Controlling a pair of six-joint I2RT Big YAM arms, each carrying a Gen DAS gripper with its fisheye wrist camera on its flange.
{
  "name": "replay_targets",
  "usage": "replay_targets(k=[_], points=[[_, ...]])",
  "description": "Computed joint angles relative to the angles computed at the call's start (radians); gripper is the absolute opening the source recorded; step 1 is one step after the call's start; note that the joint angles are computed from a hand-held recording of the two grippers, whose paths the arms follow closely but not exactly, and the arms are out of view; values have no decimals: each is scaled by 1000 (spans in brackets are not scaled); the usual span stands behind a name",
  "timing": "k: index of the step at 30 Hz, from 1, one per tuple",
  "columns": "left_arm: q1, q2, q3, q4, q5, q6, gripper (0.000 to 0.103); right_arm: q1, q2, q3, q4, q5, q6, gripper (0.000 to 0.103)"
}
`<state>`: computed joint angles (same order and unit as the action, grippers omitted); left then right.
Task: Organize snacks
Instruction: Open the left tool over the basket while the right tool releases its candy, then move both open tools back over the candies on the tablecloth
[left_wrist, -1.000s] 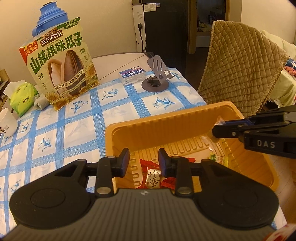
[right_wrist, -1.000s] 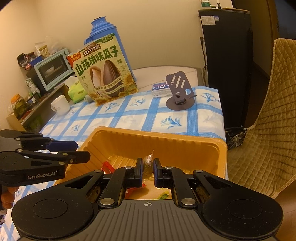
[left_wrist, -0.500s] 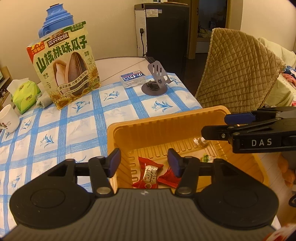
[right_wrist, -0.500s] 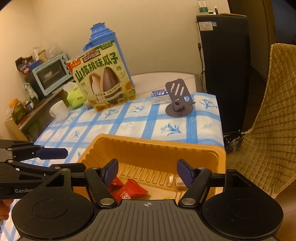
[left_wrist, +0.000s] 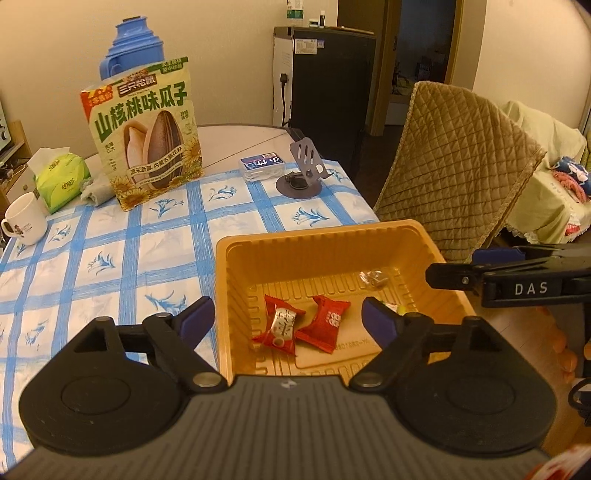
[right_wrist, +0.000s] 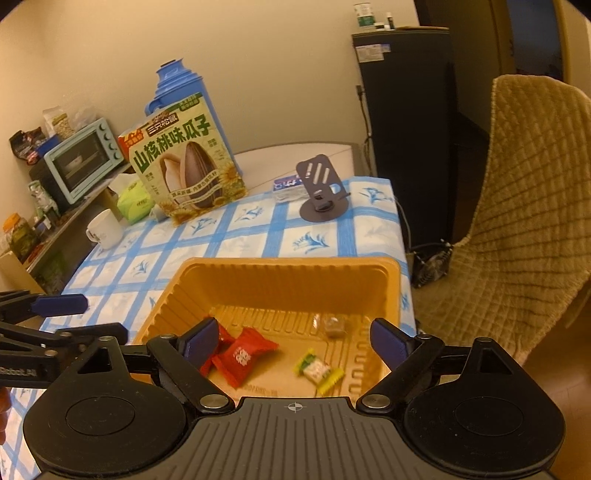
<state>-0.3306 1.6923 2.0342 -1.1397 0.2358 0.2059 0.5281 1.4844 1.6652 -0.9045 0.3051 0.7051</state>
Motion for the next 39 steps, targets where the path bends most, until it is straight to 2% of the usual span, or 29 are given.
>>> replay_targets(k=[9, 17, 29, 39], points=[[61, -140, -135, -8, 58, -4, 87, 97, -37, 3, -69, 85, 81, 89], [156, -270, -256, -32, 100, 10, 87, 213, -32, 39, -146, 174, 178, 89], [332, -405, -366, -108, 194, 112, 87, 383, 41, 152, -276, 245, 312, 89], [455, -467, -443, -182, 255, 214, 87, 484, 109, 224, -352, 253, 409, 89]])
